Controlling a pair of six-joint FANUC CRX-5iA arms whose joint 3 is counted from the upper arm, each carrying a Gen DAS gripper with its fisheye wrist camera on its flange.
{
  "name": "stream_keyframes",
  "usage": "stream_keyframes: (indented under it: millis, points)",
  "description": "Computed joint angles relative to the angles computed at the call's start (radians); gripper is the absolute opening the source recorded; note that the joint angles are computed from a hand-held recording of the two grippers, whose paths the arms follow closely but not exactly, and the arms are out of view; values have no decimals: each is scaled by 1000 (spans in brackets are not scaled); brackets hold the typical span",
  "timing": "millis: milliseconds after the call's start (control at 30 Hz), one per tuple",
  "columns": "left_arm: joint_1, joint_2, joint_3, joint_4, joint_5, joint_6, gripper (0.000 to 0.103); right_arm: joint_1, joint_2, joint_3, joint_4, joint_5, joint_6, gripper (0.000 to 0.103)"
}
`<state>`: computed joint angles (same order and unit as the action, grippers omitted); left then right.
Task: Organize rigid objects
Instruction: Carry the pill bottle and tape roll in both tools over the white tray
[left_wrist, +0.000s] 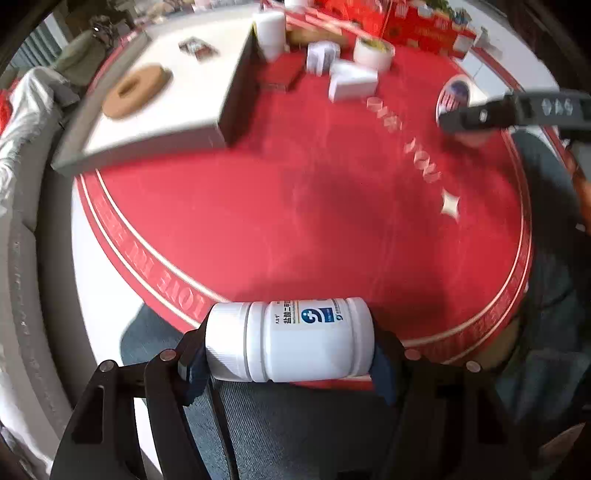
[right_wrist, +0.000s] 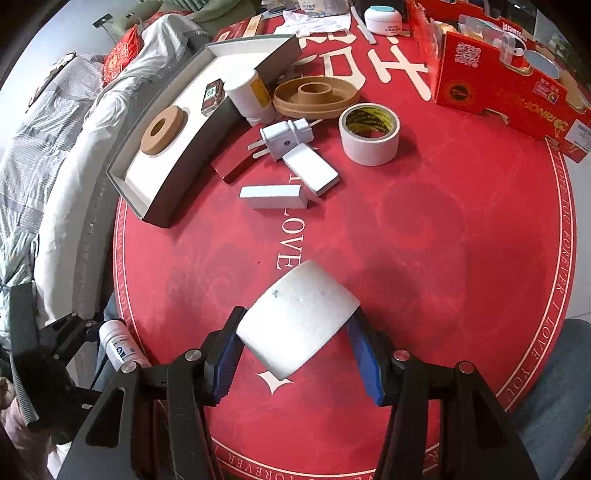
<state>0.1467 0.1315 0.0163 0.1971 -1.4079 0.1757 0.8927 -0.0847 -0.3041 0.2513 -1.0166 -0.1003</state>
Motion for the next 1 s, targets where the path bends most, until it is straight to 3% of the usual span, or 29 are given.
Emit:
stream_keyframes:
  millis: [200,400,667,833,900,1000]
  points:
    - [-14,-28,20,138,10,63,73,5,-16,3,57,-22,-28,57]
    - [-62,16,119,290,41,259,73,-11,-21,49,173,-73,-42,57]
    - [-137,84,284,400,247,584,73,-93,44,241,353,-94,79,56]
    - [-165,160,422,384,339,723,73,-156,136,417,444,-107,173,57]
    - [-183,178,441,339,414,765,73,-187,188,497,463,-110,209,57]
    - [-203,223,477,246,457,843,73,-226,260,590,440,-110,257,57]
